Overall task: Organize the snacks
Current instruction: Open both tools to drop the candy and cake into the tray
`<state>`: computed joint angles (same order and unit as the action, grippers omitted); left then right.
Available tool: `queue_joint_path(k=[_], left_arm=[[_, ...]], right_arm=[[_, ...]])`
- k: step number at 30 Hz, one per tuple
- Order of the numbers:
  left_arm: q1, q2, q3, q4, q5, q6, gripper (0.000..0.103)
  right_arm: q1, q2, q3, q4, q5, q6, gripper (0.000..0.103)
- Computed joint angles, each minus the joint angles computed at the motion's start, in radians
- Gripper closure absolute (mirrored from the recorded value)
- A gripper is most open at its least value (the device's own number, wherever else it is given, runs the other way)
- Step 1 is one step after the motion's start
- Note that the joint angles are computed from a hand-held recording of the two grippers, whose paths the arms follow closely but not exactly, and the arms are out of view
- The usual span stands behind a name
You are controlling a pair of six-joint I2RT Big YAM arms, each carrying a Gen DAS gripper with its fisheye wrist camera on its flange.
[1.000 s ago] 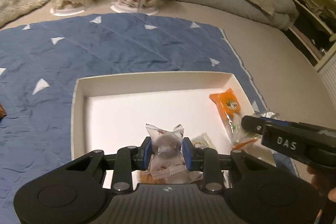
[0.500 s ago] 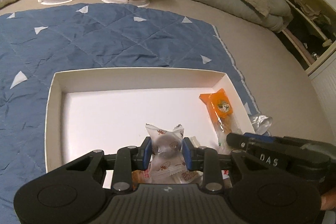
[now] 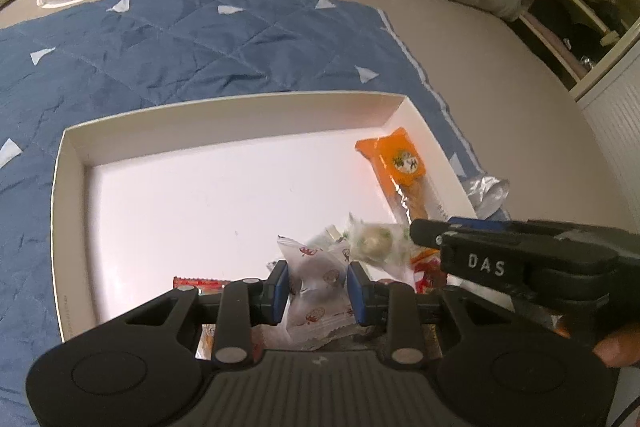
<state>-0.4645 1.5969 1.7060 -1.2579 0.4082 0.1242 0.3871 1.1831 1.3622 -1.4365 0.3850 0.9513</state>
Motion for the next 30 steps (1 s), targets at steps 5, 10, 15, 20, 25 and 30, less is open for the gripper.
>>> queue_joint_path(k=[5,10,15,20,25,30], left_arm=[[0.0,0.001,-0.001,-0.021,0.01,0.018,0.069],[0.0,-0.007,-0.007,-0.021,-0.009,0.016,0.045],[0.006,-0.018,-0.008,-0.027,-0.025,0.022,0.045],[0.016,-0.027,-0.007,-0.041,-0.033,0.033,0.043],[0.028,-0.04,-0.006,-0.047,-0.042,0.031,0.037],[0.045,-0.064,-0.02,-0.042,-0.061,0.032,0.017]], right_arm=[[0.003,-0.004,0.001,-0.002,0.002,0.002,0.064],[0.009,-0.009,0.004,-0.008,0.008,0.008,0.064],[0.015,-0.014,0.007,-0.022,0.011,0.014,0.064],[0.027,-0.016,0.014,-0.044,0.01,0.019,0.06],[0.05,-0.019,0.027,-0.066,0.019,0.026,0.054],[0.086,-0.028,0.042,-0.083,0.049,0.039,0.035]])
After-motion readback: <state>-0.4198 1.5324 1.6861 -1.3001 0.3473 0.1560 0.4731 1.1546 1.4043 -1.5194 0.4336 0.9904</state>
